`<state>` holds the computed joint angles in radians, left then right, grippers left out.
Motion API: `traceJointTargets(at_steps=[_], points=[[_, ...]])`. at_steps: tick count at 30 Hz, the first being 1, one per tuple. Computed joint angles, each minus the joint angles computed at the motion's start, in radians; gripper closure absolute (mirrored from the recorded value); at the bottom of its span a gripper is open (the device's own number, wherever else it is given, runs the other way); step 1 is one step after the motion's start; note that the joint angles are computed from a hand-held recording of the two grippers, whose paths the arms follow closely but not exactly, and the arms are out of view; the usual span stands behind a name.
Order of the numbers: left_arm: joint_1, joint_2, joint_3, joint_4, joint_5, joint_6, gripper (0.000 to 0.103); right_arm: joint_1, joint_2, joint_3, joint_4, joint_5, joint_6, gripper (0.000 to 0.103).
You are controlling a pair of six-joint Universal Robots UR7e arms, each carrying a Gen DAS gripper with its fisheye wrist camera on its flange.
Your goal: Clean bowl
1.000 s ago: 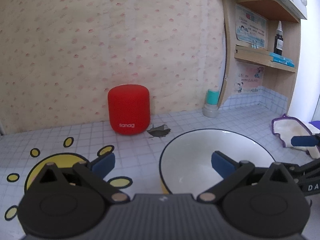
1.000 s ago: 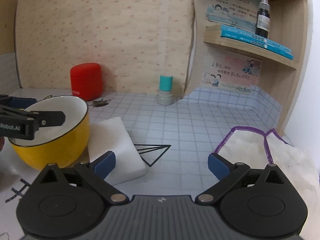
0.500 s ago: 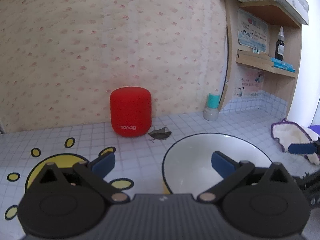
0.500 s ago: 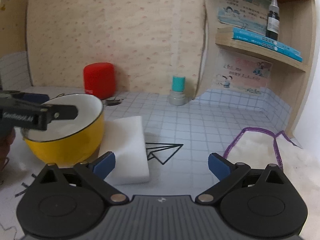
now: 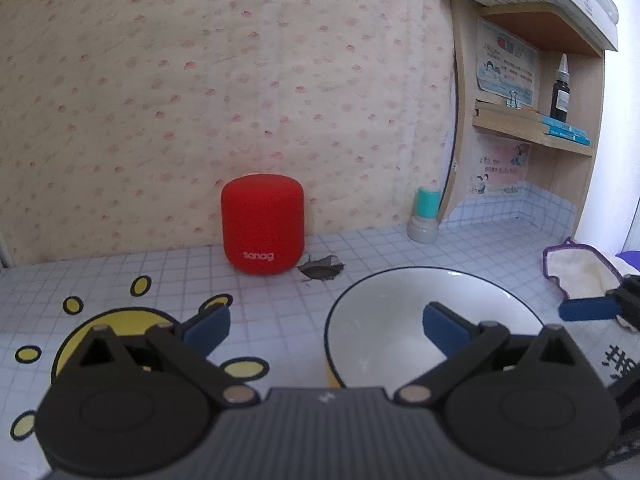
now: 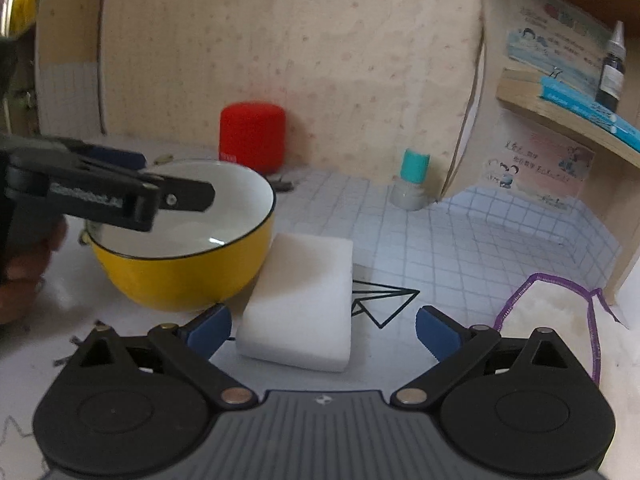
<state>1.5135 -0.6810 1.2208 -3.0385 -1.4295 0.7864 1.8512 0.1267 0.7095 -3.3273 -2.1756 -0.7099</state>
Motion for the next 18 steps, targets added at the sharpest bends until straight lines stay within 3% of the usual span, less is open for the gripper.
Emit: traceJointTargets(at_steps=[1, 3, 4, 5, 10, 18], points=[[0.000, 0.000, 0.000, 0.000, 0.001, 0.000, 0.000, -0.001, 0.001, -0.007, 0.019, 0.005, 0.010, 0.021], [0.000, 0.000, 0.001, 0.000, 0.003, 0.002, 0.000, -0.005, -0.004, -0.006, 0.040, 0.017, 0.044, 0.029], [0.000, 0.000, 0.002, -0.002, 0.002, 0.004, 0.000, -0.007, -0.007, -0.005, 0.050, 0.022, 0.062, 0.043], [0.000, 0.000, 0.003, -0.003, 0.002, 0.006, 0.000, -0.009, -0.014, 0.004, 0.060, 0.036, 0.079, 0.047], [-0.002, 0.001, 0.004, -0.004, 0.006, 0.013, 0.000, -0.012, -0.037, 0.035, 0.076, 0.060, 0.099, 0.047], [-0.003, 0.000, 0.010, -0.014, 0.013, 0.022, 0.000, -0.006, -0.048, 0.068, -0.016, -0.049, 0.152, 0.047]])
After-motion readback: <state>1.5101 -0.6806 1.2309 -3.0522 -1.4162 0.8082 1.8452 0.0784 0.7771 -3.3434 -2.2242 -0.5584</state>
